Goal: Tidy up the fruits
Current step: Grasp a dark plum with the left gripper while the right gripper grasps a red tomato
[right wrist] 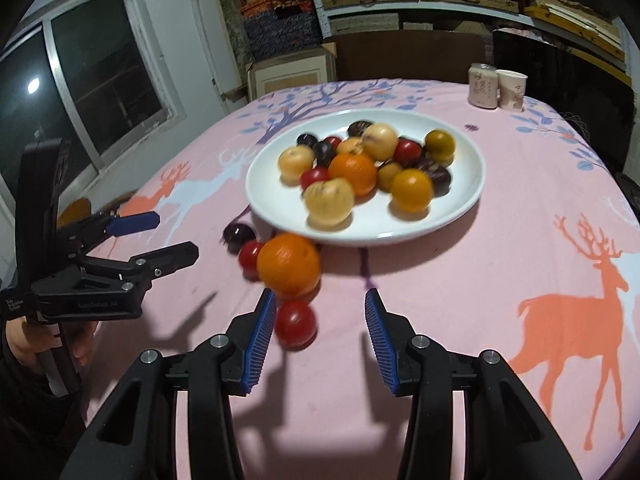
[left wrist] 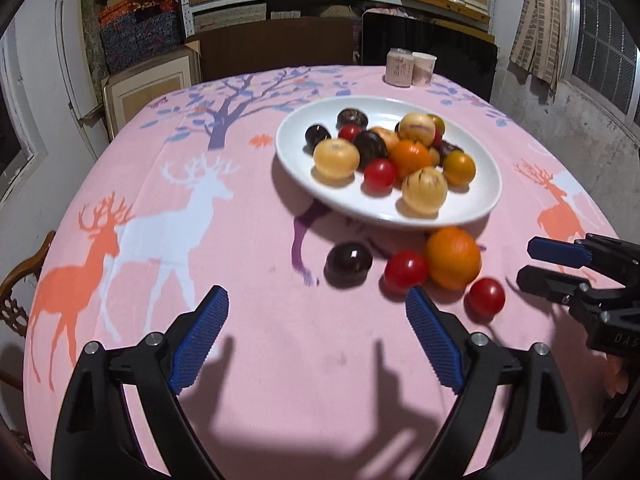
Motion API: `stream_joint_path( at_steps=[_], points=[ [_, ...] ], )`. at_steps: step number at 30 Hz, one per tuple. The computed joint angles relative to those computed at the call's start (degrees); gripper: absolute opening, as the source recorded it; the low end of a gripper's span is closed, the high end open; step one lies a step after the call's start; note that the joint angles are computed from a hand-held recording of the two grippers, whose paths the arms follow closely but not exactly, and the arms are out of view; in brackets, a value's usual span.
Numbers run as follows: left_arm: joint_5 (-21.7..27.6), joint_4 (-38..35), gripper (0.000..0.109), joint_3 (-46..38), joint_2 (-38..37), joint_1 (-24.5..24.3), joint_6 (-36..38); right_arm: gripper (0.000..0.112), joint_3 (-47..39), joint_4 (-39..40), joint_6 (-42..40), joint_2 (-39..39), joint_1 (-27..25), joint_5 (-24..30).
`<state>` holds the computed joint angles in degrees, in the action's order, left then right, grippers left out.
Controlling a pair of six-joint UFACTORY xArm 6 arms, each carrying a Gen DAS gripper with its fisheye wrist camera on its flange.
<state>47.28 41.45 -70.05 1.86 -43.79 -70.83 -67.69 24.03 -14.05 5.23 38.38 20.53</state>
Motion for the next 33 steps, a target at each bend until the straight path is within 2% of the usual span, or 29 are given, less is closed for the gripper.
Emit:
stream_joint_path(
  at_steps=[4, 7, 10, 24, 27, 32, 33],
  points=[
    [0.5, -0.5, 0.088, 1.4, -1.2, -0.4, -1.0, 0.046, -0.1, -7.6, 4.7, 1.0, 1.6, 0.3],
    [0.9, -0.1, 0.088, 1.8, -1.9, -1.0, -1.3, 0.046, -0.8, -10.1, 6.9, 1.9, 1.9, 0.7],
    [1.3, 0.2, 0.088, 1.8, -2.2, -1.4, -1.4, 0.046, -1.1, -9.3, 6.6, 2.2, 2.0, 0.8],
    [0.9, -0.6, 0.088, 0.7, -0.5, -1.3, -1.1, 0.046, -4.6, -15.7, 11.9, 5.0, 2.4, 3.0],
    [0.9, -0.5, 0.088, 0.6, -0.5, -1.3, -1.0, 0.044, -5.4, -16.1, 12.5, 5.6, 2.5, 3.8],
    [0.8, -0.7, 0.088, 0.6, -0.4, -1.1, -1.0, 0.029, -6.5, -18.4, 14.9, 6.5, 2.4, 5.5],
    [0.9, -0.7, 0.088, 0.6, -0.4, -1.0, -1.0, 0.028, -6.6, -18.4, 15.1, 6.6, 2.3, 5.6]
  ],
)
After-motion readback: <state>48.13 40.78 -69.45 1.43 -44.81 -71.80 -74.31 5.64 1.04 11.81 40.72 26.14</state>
